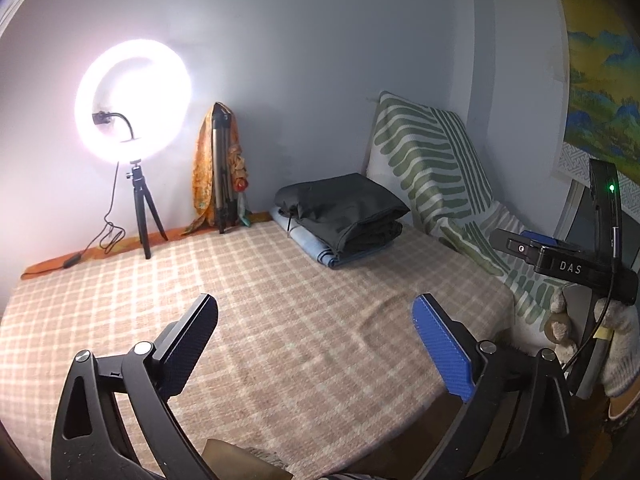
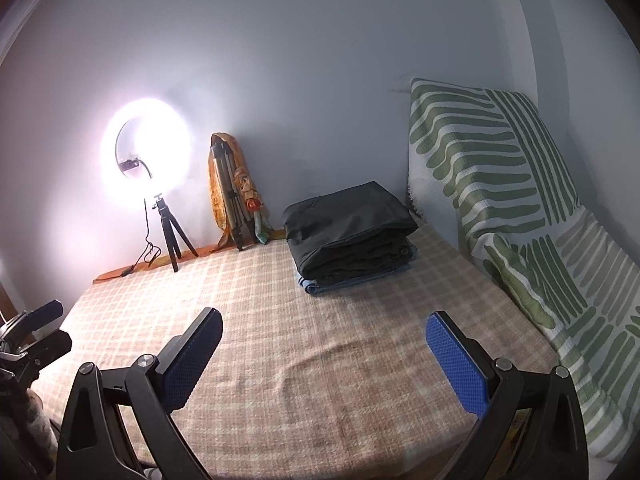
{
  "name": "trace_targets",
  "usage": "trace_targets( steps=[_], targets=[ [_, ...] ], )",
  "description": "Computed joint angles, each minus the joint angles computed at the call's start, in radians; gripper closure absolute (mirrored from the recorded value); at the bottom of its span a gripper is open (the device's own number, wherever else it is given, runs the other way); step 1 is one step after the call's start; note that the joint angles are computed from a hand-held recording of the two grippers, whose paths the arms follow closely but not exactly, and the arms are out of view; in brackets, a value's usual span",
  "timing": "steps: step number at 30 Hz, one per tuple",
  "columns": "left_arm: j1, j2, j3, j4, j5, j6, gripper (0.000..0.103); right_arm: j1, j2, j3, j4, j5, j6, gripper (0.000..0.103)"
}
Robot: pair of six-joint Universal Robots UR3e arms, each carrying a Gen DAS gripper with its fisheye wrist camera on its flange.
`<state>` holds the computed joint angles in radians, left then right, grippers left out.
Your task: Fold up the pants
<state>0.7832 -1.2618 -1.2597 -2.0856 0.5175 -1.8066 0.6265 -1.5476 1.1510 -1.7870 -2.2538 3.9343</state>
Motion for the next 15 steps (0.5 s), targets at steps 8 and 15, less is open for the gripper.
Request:
trace_targets(
  steps=[8, 15],
  targets=[
    [0.012, 0.0, 0.018, -0.047, -0.006, 0.028, 0.004, 0.013, 0.022, -0.016, 0.001, -0.005, -0.005, 0.0],
    [0.027, 0.014, 0.024, -0.082, -0.01, 0.068, 0.004, 0.013, 0.018, -0.006, -0.009, 0.004, -0.005, 0.0]
  ],
)
